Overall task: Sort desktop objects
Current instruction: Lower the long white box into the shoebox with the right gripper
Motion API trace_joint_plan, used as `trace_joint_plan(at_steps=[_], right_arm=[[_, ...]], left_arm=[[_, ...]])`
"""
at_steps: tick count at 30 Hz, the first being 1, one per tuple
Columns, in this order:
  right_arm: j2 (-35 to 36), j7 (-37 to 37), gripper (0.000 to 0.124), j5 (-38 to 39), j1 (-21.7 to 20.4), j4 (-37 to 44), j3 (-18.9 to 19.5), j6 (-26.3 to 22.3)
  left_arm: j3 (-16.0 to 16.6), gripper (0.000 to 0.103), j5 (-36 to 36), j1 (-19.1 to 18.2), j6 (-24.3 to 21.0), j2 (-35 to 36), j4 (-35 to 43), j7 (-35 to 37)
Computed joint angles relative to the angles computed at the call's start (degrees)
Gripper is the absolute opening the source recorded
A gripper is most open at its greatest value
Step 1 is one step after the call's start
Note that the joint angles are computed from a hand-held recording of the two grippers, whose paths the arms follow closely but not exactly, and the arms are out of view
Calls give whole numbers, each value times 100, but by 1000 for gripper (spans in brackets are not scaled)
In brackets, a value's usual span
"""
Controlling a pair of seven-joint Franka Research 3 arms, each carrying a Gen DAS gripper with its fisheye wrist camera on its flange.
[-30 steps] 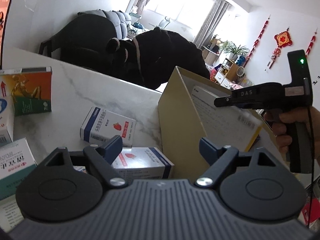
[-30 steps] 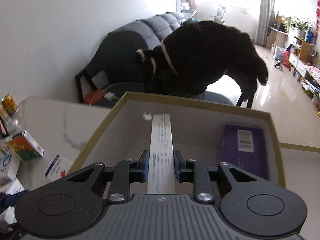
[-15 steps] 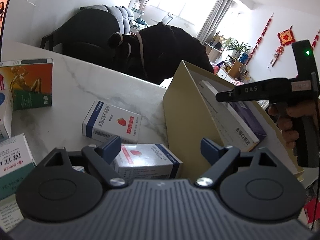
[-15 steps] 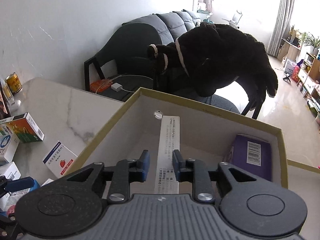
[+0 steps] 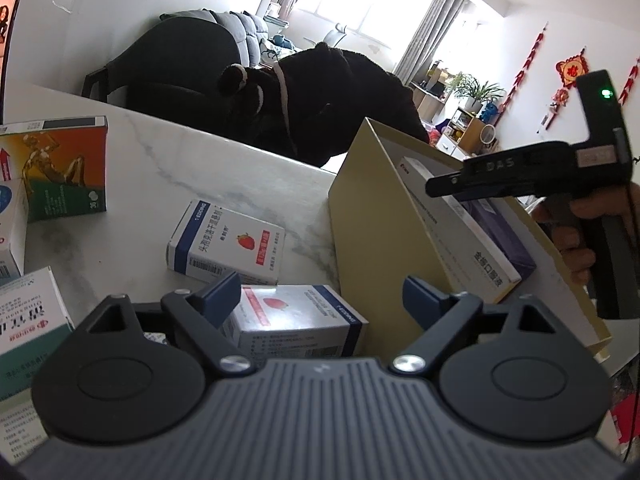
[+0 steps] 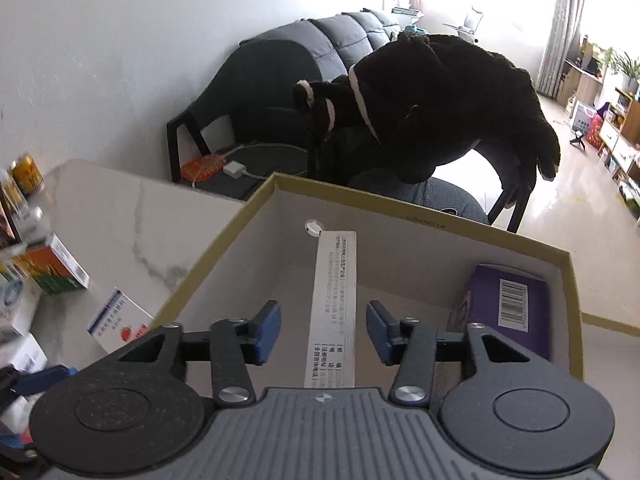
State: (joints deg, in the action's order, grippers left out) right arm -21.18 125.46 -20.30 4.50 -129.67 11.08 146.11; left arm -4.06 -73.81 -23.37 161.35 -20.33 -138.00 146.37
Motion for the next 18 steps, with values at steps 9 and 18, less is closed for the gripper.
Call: trace_joint_plan(at_steps=[9,18], right_arm=[[52,577,28,-786,-183,-131,171,156],[-102,1395,28,-1532,-380,-228,342,-118]], left_arm=[[5,89,141,-29,58,-18,-19,-67],[35,89,171,-89,124,-20,-44,-102]])
